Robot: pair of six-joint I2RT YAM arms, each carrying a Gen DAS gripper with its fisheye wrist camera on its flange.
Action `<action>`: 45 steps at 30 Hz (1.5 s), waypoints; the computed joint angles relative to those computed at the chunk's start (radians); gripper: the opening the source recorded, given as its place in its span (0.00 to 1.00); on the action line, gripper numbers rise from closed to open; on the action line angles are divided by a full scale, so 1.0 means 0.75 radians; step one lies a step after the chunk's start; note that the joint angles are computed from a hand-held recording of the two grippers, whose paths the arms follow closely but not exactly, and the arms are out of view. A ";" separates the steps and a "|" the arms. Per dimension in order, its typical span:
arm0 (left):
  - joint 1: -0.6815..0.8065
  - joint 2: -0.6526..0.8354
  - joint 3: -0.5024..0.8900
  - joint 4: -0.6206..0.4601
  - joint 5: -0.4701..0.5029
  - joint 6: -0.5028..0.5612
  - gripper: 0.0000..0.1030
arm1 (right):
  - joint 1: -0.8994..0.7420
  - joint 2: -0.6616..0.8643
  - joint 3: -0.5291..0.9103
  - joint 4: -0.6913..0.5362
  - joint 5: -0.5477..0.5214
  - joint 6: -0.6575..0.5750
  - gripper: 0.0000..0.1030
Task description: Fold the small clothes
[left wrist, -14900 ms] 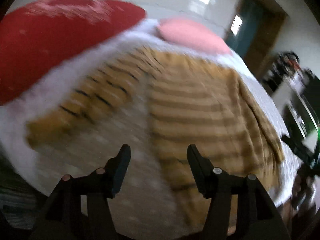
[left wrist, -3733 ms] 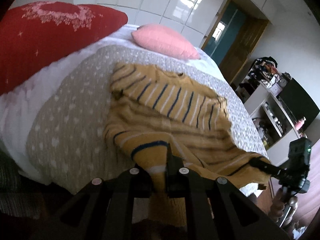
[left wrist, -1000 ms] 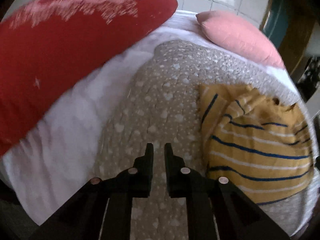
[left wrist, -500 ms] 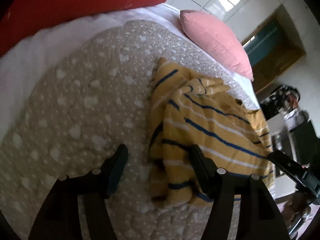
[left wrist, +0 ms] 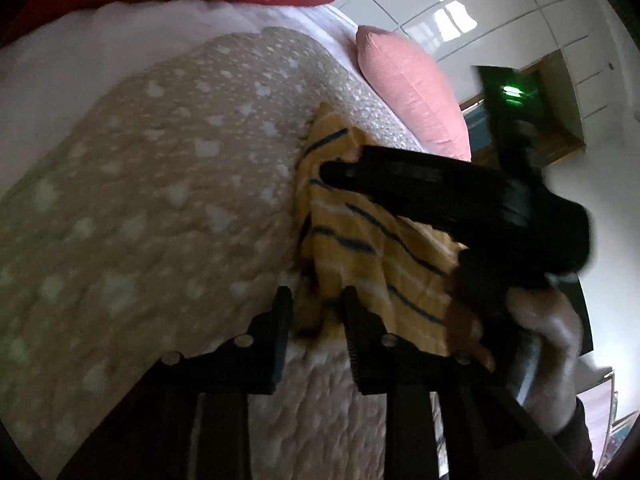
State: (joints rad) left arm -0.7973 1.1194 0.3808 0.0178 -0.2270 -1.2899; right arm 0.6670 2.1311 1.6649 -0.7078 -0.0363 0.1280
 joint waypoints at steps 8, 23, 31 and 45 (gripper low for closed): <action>-0.279 -0.239 0.013 -0.419 -0.293 -0.224 0.29 | 0.105 -0.028 -0.028 0.007 0.232 0.092 0.69; -0.667 -0.139 0.307 -0.968 -0.579 -0.580 0.34 | 0.103 -0.330 -0.410 0.261 0.190 -0.047 0.14; -0.569 0.099 0.534 -0.879 -0.520 -0.359 0.36 | -0.726 -0.753 -0.730 0.310 -0.458 -0.180 0.06; -0.417 0.744 1.089 -0.718 -0.244 0.037 0.37 | -1.585 -0.487 -0.728 0.244 -0.828 -0.550 0.12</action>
State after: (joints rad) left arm -1.1100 1.6774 1.1976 -0.5208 -0.4101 -1.2620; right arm -0.5219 1.7660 1.1192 -0.5252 -0.6576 -0.2845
